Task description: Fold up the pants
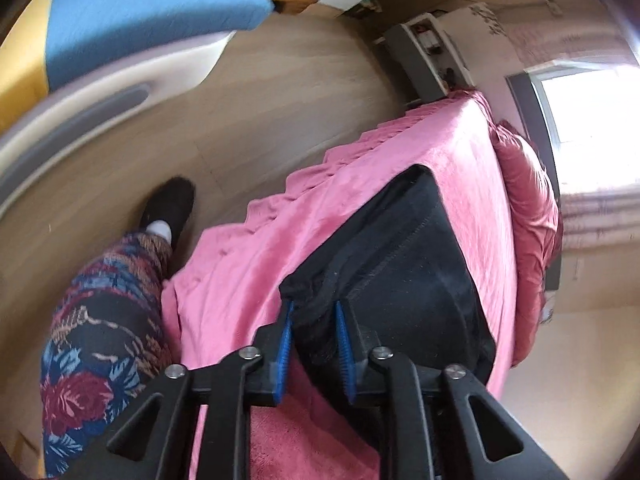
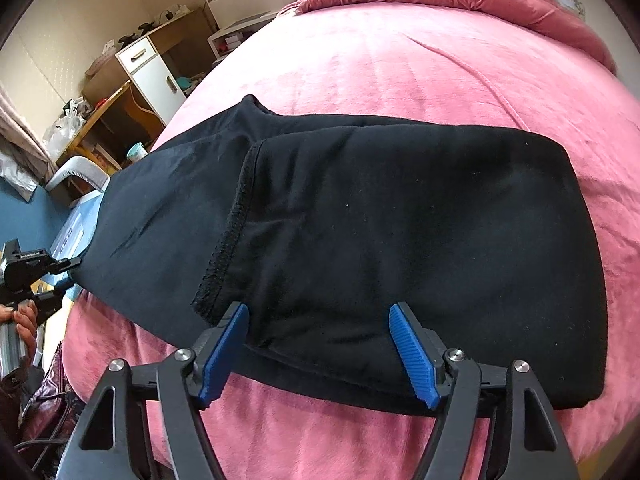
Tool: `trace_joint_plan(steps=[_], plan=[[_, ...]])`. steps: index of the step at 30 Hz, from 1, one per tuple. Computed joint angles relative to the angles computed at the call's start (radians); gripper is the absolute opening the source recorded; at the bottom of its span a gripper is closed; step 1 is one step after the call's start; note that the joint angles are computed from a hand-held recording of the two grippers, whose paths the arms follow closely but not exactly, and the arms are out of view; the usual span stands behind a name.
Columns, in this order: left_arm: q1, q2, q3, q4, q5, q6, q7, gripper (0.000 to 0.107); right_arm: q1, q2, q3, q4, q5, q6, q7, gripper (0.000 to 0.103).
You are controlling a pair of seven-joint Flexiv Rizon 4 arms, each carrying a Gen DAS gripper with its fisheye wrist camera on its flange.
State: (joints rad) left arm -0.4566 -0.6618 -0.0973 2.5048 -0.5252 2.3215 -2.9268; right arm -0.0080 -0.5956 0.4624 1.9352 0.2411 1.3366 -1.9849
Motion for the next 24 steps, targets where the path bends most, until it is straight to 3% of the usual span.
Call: trace_joint_plan(steps=[3,5,8,11,14,19,24], plan=[[-0.131,0.038,0.071,-0.044,-0.142,-0.025,0.195,0.014,-0.001,-0.001,0.003,0.0,0.002,0.001,-0.004,0.074],[-0.164,0.047,0.087,-0.082,-0.167,-0.004,0.309,0.013,-0.003,0.004,0.003,-0.001,0.001,-0.007,-0.005,0.073],[-0.222,0.056,0.119,-0.204,-0.176,-0.019,0.611,0.013,-0.028,0.018,0.026,-0.009,0.024,-0.016,-0.022,0.073],[-0.192,0.033,0.09,-0.333,-0.061,-0.07,0.805,0.013,-0.117,0.014,0.113,-0.068,0.11,-0.1,-0.095,0.073],[-0.152,-0.011,0.036,-0.445,0.018,-0.153,0.931,0.013,-0.223,-0.015,0.209,-0.176,0.233,-0.286,-0.185,0.074],[-0.126,-0.059,-0.011,-0.533,0.058,-0.238,0.998,0.013,-0.261,-0.1,0.249,-0.362,0.354,-0.594,-0.22,0.078],[-0.123,-0.068,-0.016,-0.548,0.085,-0.27,1.002,0.013,-0.152,-0.15,0.201,-0.46,0.385,-0.687,-0.195,0.079]])
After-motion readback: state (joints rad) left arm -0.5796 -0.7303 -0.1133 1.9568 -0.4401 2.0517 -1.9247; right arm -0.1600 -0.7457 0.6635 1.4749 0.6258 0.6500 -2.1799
